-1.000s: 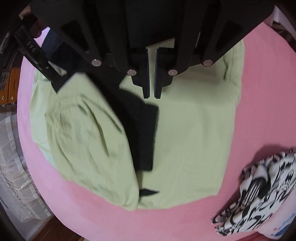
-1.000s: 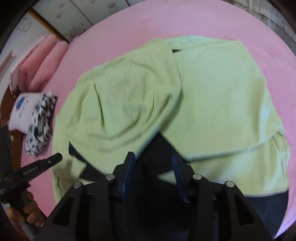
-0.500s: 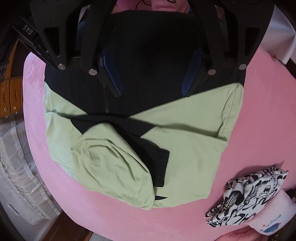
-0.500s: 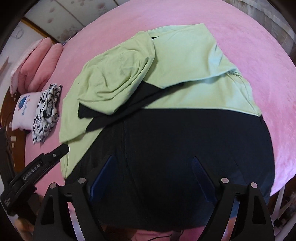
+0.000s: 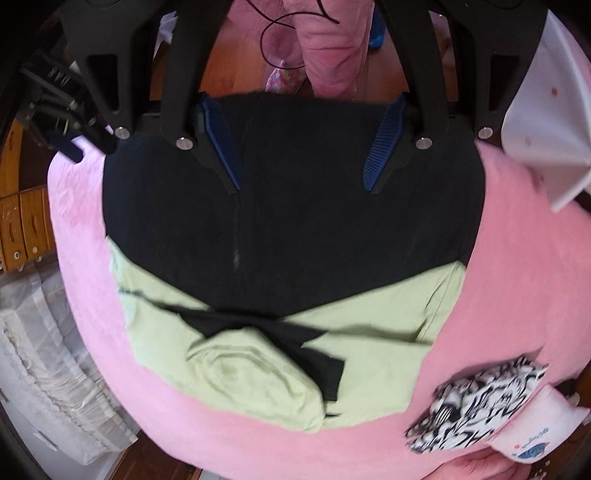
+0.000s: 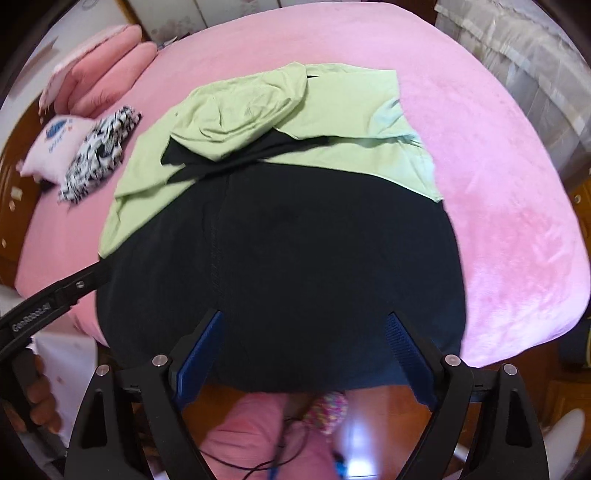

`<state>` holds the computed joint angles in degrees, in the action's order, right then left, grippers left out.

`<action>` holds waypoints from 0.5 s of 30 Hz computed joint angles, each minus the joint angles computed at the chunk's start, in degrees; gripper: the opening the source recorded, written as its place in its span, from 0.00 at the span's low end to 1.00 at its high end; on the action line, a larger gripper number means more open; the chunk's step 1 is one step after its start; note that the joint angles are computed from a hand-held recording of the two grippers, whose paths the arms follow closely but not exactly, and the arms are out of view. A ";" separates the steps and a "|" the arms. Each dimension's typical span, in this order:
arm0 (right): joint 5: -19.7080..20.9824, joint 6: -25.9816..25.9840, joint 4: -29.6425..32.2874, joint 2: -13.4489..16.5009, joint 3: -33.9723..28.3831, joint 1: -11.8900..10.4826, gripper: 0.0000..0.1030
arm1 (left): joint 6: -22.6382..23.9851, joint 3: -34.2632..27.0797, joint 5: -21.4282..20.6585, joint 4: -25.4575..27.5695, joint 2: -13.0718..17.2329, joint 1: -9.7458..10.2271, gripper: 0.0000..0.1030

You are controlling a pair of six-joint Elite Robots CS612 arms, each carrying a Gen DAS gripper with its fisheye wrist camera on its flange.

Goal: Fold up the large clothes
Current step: 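Move both open tools to the black hem of the jacket, then grasp the black hem with both tools and lift it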

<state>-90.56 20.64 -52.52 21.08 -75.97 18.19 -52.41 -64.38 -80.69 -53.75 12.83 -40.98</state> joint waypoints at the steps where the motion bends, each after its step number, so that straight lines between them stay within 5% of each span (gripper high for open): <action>1: -0.38 -0.69 0.90 0.39 -0.75 -0.06 0.87 | -0.37 -0.82 -0.27 0.90 0.35 -0.06 0.63; 6: -2.61 -4.08 5.26 3.35 -5.23 -0.88 0.87 | -1.60 -6.70 -4.02 6.85 3.34 0.46 0.63; 11: 1.30 -1.63 7.36 7.67 -11.08 -3.69 0.87 | -2.21 -11.84 -7.57 11.21 6.47 1.45 0.63; 15: 0.60 -4.33 9.11 9.98 -14.17 -5.18 0.87 | -6.83 -17.15 -8.84 12.19 9.43 2.35 0.63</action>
